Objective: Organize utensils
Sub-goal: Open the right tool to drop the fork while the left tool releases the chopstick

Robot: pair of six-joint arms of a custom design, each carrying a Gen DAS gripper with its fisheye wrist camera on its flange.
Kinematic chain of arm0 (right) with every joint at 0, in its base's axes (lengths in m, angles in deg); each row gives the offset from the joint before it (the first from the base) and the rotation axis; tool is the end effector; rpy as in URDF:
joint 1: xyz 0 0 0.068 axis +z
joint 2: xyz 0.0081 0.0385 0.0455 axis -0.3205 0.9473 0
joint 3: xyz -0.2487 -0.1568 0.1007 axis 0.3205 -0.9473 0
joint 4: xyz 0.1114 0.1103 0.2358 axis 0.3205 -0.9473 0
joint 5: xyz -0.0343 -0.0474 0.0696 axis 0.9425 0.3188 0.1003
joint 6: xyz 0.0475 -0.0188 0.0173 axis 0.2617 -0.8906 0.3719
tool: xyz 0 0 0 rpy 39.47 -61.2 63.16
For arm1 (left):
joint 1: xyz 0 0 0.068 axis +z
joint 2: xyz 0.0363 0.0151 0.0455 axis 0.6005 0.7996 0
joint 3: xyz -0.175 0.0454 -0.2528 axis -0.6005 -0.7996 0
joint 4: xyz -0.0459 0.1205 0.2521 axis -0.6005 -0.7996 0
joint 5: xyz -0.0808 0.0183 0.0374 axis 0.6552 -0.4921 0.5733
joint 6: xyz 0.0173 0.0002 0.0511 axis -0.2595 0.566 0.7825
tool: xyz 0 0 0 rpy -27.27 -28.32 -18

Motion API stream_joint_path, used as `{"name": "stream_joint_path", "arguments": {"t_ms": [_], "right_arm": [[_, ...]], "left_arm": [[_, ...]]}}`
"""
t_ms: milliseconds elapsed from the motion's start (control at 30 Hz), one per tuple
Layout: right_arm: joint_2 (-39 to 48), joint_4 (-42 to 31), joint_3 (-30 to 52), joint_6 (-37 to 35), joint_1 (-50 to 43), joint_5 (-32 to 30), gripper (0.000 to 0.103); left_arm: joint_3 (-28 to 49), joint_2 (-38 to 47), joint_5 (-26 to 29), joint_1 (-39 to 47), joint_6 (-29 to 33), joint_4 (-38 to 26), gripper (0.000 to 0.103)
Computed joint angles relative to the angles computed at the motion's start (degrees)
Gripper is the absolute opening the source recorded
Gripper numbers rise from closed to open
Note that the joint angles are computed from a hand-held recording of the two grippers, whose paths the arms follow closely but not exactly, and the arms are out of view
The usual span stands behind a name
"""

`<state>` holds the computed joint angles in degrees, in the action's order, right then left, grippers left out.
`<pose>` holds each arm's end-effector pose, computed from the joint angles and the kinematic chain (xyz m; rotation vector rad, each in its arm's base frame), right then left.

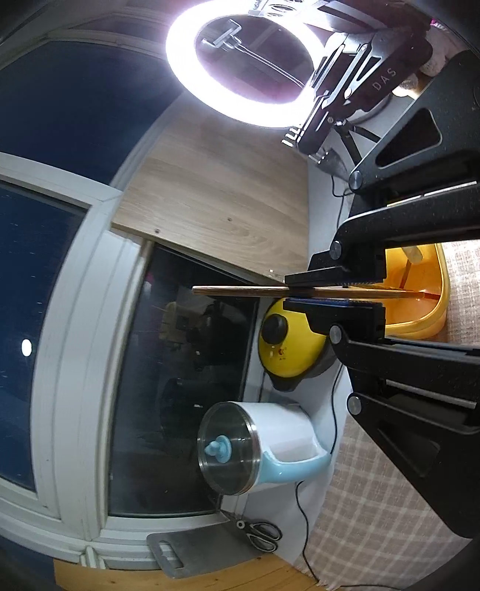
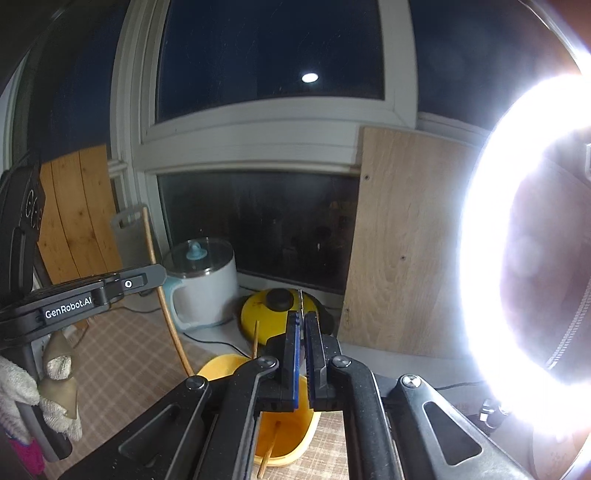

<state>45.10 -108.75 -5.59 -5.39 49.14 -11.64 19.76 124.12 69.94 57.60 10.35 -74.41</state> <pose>0.1041 0.1766 0.3434 0.1022 2.0878 -0.0627 0.2272 0.0555 0.3597 0.4744 2.1032 -0.6755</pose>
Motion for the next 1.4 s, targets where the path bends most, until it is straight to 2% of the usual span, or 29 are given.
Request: {"name": "stream_joint_path", "arguments": {"t_ms": [167, 533, 967, 1133, 1333, 1400], "right_arm": [[-0.9, 7.2, -4.1, -4.7, -4.4, -4.9, 0.000], [-3.2, 14.8, -10.9, -6.7, -10.6, -13.2, 0.000], [-4.0, 19.3, -14.6, -8.4, -16.2, -20.2, 0.001], [-4.0, 19.8, -15.2, -8.1, -16.3, -20.7, 0.002], [-4.3, 19.7, -15.5, -8.1, -16.0, -20.9, 0.007], [-4.7, 19.1, -15.3, -7.4, -15.4, -19.8, 0.018]], "left_arm": [[-2.8, 0.6, -1.7, -1.1, 0.0, 1.6, 0.003], [-8.9, -1.8, -5.5, -3.4, 2.8, 4.8, 0.003], [-11.6, -2.2, -6.9, -4.8, 2.6, 7.0, 0.003], [-12.2, -1.5, -7.8, -5.2, 2.8, 7.1, 0.003], [-12.2, -2.0, -8.0, -5.1, 3.5, 6.7, 0.003], [-12.0, -2.3, -8.1, -5.0, 3.7, 6.4, 0.004]]}}
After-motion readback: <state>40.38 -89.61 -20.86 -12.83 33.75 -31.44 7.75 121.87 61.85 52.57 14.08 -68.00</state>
